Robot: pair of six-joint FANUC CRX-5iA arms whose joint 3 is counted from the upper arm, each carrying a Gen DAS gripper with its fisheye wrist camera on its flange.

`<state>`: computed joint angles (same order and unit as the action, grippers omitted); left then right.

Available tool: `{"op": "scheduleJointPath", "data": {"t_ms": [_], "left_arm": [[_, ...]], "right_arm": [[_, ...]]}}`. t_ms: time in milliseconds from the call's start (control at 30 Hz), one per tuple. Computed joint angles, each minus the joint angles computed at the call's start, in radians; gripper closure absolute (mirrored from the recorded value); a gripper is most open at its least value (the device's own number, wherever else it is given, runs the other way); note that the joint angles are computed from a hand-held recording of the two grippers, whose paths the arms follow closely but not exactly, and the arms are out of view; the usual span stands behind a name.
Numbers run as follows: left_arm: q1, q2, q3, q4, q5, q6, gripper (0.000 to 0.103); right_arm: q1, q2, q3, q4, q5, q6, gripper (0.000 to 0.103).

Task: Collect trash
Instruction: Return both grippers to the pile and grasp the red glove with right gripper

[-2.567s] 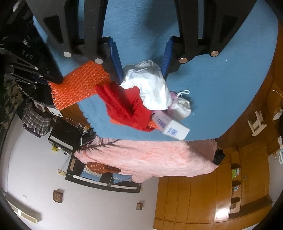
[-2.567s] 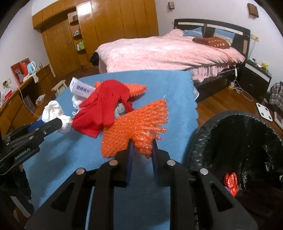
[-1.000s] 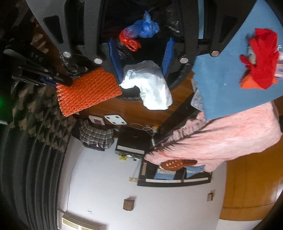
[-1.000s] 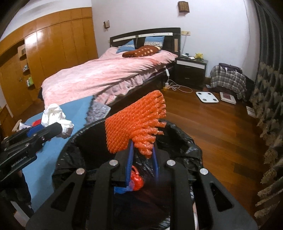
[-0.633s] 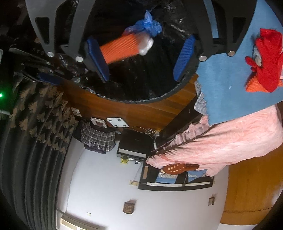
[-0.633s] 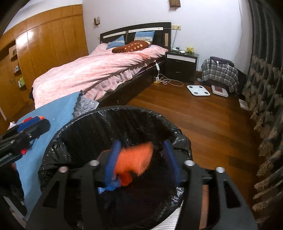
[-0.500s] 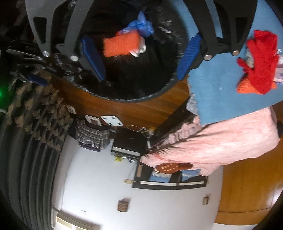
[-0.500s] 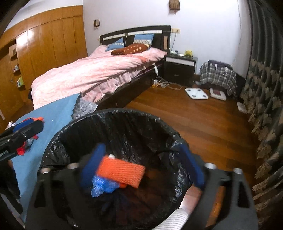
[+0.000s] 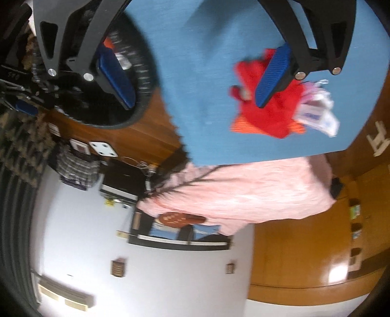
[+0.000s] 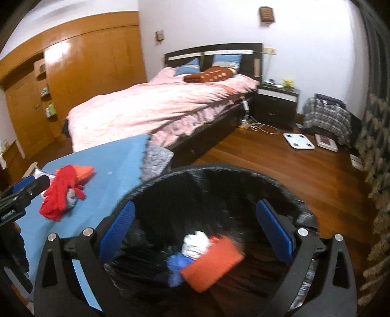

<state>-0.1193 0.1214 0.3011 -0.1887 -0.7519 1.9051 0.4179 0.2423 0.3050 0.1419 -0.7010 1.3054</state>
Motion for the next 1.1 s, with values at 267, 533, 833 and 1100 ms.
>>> {"op": "scheduleJointPath", "data": {"t_ms": [267,533,833,1100], "left_arm": [[0.07,-0.07,-0.07,-0.112,-0.041,0.101,0.006],[0.137,-0.099,-0.118,-0.194,-0.051,0.193,0.007],[0.196,-0.088,-0.148,-0.214,-0.025,0.216,0.008],[0.225,-0.087,-0.172,-0.228,-0.01,0.223,0.01]], "right_arm": [[0.077,0.088,0.128,-0.064,-0.023,0.09,0.006],[0.137,0.209,0.273,-0.094,-0.052,0.147,0.006],[0.187,0.343,0.445,-0.161,-0.093,0.209,0.006],[0.217,0.447,0.605,-0.221,-0.166,0.294,0.007]]}}
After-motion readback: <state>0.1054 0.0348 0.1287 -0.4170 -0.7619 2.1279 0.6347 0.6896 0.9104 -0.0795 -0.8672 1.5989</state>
